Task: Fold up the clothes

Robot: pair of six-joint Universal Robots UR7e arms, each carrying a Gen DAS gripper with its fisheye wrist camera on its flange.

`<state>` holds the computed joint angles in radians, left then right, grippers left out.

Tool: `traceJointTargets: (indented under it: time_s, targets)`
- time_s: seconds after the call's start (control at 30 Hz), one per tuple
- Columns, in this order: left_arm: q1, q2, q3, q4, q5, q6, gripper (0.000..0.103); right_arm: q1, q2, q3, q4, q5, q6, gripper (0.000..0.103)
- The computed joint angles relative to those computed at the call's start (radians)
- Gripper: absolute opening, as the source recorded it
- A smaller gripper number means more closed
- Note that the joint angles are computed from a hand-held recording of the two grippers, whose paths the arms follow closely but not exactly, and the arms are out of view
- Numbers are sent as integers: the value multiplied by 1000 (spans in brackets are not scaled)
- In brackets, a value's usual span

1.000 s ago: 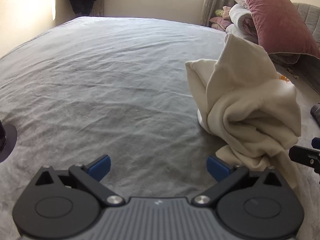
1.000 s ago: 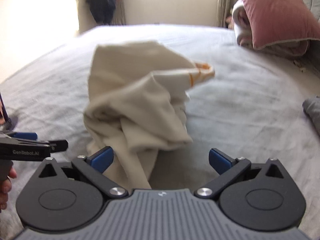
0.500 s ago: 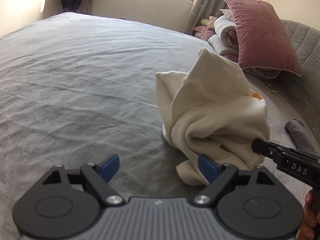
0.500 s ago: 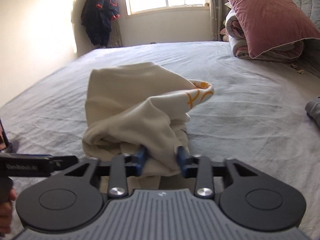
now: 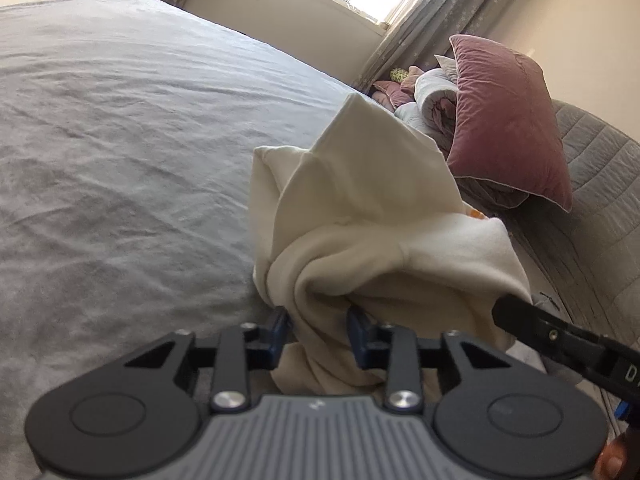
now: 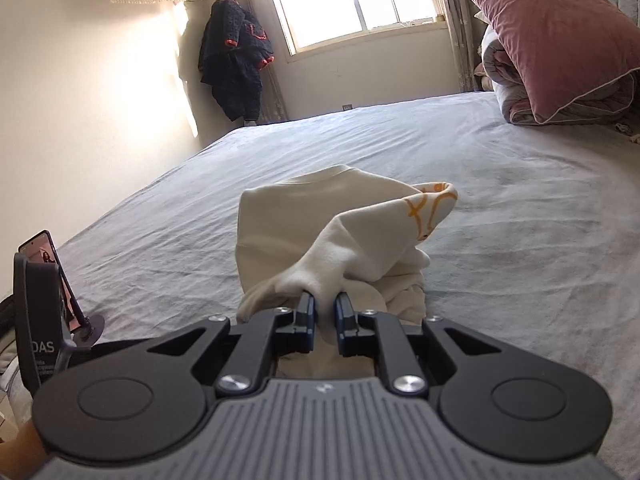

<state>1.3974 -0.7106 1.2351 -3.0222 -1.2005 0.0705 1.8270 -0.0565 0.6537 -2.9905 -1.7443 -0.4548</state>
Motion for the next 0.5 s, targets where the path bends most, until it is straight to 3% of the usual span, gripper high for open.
traceJointTargets:
  time_s: [0.03,0.07,0.37,0.4,0.43,0.5]
  targets:
    - [-5,5,1,-22,24,16,13,0,3,-4,3,-4,-2,14]
    - [-8,8,3,-36,42,34,11,-1,3,-4,6,-8,-2,14]
    - [-44,8,41,-207,142,187,7,6,6,12,-35,-45,-49,21]
    - [-45,6,44,-228,145,198,7,5,3,15,-28,-47,-43,28]
    - [-48,4,48,-249,151,214,7,5,0,18,-21,-51,-37,43]
    - [-54,3,50,-296,164,264,7,5,2,12,-14,-56,-30,52]
